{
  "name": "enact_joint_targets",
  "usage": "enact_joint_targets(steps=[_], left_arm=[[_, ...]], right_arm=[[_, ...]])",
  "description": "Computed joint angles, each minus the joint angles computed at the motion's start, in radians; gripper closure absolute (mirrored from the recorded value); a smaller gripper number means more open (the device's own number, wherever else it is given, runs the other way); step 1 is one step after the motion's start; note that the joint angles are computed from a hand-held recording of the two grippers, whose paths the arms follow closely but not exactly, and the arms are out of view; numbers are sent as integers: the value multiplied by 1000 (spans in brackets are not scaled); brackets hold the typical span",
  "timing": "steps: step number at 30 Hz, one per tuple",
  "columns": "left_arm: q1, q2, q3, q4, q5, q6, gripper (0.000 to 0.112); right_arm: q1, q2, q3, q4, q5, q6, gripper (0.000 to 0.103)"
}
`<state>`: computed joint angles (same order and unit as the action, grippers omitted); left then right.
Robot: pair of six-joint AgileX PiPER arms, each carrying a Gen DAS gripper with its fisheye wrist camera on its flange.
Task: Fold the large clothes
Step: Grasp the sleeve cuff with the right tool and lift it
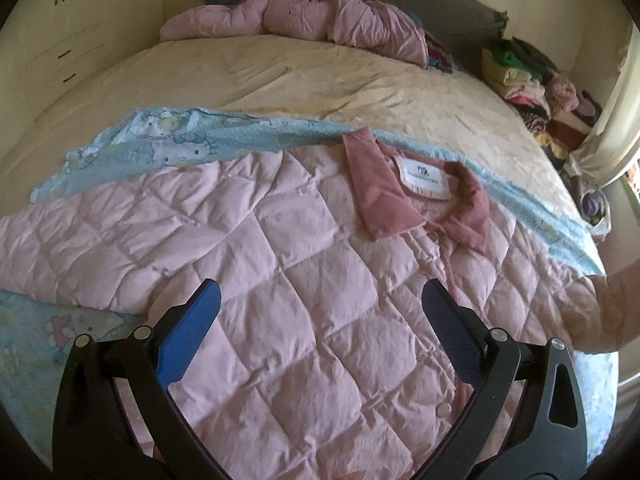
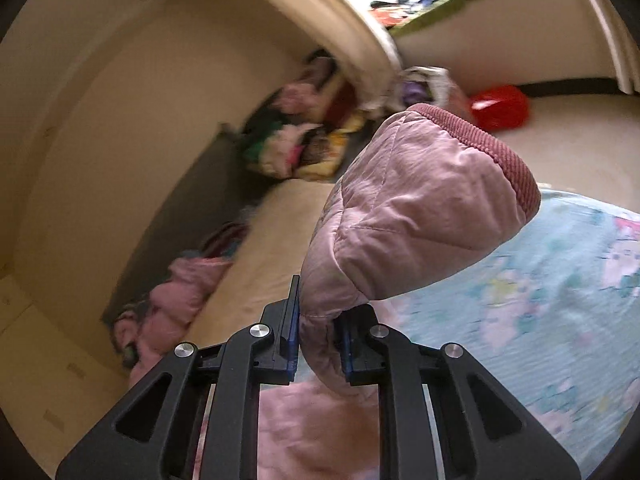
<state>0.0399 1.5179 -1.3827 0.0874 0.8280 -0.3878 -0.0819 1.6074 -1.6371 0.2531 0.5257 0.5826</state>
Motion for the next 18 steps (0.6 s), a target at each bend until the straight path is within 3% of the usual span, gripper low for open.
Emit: enact_joint_targets(steps=[10,18], left_arm=[[124,-68,24,-231,-21,208,18],[208,-99,32,-364,-30,385,18]], right_arm=[[258,116,-344,-167,108,86,88],[420,307,-688,-243,261,104,88]])
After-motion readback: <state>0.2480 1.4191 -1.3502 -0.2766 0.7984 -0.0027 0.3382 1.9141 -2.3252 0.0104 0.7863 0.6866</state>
